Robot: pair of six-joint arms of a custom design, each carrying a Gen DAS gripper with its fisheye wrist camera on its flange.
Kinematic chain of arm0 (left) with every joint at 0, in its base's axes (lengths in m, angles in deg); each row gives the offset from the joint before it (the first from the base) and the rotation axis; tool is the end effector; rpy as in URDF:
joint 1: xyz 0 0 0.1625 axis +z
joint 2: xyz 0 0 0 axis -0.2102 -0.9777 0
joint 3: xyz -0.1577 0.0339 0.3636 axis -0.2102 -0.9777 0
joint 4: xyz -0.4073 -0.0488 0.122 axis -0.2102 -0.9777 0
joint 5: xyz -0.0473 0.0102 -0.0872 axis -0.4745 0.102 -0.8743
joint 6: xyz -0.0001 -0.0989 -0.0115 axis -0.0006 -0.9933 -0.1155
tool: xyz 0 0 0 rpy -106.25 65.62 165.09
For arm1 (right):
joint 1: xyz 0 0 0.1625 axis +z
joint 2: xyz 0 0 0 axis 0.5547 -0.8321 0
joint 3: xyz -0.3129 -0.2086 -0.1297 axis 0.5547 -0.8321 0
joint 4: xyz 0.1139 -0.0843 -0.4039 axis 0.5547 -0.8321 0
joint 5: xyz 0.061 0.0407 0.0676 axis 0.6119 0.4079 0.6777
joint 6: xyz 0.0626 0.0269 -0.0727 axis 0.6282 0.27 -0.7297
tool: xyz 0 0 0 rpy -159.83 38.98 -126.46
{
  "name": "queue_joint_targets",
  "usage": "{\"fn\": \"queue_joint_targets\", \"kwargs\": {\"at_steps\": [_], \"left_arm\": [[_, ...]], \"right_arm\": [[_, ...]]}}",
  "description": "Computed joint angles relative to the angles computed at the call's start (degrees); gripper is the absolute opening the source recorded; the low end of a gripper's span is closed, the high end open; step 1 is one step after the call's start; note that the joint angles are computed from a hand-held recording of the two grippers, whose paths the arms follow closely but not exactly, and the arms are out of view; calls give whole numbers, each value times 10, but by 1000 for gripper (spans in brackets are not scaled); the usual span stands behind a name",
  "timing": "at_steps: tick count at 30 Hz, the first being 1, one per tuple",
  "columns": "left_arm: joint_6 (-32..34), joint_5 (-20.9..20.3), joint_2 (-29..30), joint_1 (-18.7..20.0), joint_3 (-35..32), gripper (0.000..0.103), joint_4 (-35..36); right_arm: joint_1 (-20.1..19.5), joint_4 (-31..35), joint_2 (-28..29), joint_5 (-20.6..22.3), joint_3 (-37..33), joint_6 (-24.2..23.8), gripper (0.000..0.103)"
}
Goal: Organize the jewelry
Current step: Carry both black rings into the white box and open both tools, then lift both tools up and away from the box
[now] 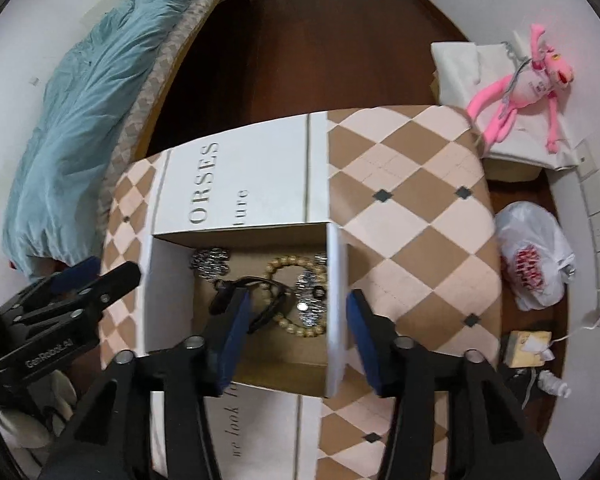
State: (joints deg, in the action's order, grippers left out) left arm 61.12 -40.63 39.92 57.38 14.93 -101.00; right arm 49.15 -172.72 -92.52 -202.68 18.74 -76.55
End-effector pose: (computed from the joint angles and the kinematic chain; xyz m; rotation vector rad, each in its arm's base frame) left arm -0.3963 -0.6714 -0.0129 0.5478 2.4234 -0.1841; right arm 0.0066 -0.6193 0.3462 -0.2586 -2.5435 0.4830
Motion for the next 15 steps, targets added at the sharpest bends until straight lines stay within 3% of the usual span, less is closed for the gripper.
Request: {"fn": "queue_joint_targets", "kwargs": {"at_steps": [2,4,8,15], "left_arm": [[-4,13,-10,-3,23,92,-16],[-1,33,-23,-8,57,96,-45],[-2,48,-38,-14,102,98,-77],[-20,46,-57,-20,148,99,-93]], "right_arm": [[10,-18,2,-46,12,-8,94],[18,-39,4,-90,28,-18,94],[23,-56,7,-139,54,-15,100],[25,-103,-7,-157,100,-7,100]]}}
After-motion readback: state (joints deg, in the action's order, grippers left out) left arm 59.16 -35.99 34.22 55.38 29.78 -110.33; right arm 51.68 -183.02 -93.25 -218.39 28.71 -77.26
